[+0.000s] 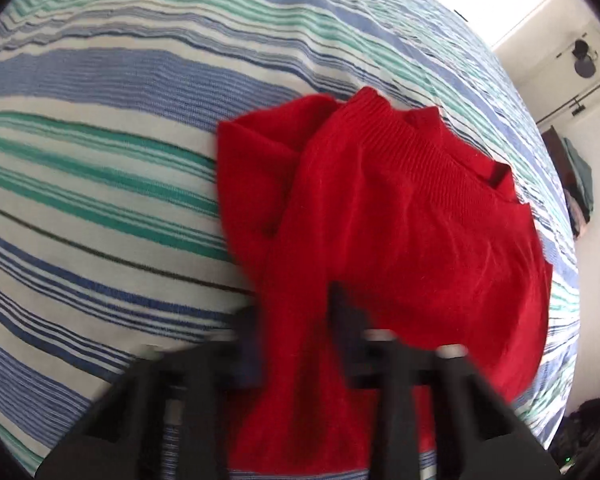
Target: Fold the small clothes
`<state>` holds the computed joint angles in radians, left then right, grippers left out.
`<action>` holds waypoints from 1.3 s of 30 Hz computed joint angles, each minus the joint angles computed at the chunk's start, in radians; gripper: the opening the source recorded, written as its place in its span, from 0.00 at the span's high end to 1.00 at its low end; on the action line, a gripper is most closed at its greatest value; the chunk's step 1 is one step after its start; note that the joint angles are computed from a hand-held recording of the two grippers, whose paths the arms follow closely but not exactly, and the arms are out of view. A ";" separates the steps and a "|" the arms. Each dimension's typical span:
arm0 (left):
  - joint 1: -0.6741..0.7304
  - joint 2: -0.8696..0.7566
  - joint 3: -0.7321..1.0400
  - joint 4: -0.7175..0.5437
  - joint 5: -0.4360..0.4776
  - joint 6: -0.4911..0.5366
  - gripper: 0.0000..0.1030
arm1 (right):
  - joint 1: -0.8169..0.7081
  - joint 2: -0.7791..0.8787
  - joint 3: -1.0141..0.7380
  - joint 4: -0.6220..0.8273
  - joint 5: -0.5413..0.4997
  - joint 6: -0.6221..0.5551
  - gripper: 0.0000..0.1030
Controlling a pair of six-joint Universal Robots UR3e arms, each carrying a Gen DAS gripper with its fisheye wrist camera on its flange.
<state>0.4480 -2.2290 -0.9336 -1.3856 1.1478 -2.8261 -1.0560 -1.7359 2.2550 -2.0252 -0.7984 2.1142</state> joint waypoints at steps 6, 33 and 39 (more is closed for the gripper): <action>-0.083 0.092 0.117 -0.050 -0.010 -0.037 0.92 | 0.020 0.012 -0.005 -0.020 -0.005 0.003 0.18; 0.135 0.976 -1.027 0.210 -0.145 0.187 0.06 | 0.062 0.029 -0.179 0.166 -0.021 0.121 0.17; 0.441 1.190 -1.249 0.008 -0.168 0.319 0.06 | 0.326 0.146 -0.369 0.106 0.095 0.487 0.17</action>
<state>0.8892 -1.0389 -2.1822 -1.3779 0.9794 -2.5070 -0.7296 -1.5903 1.8859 -1.9195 -0.7039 2.6013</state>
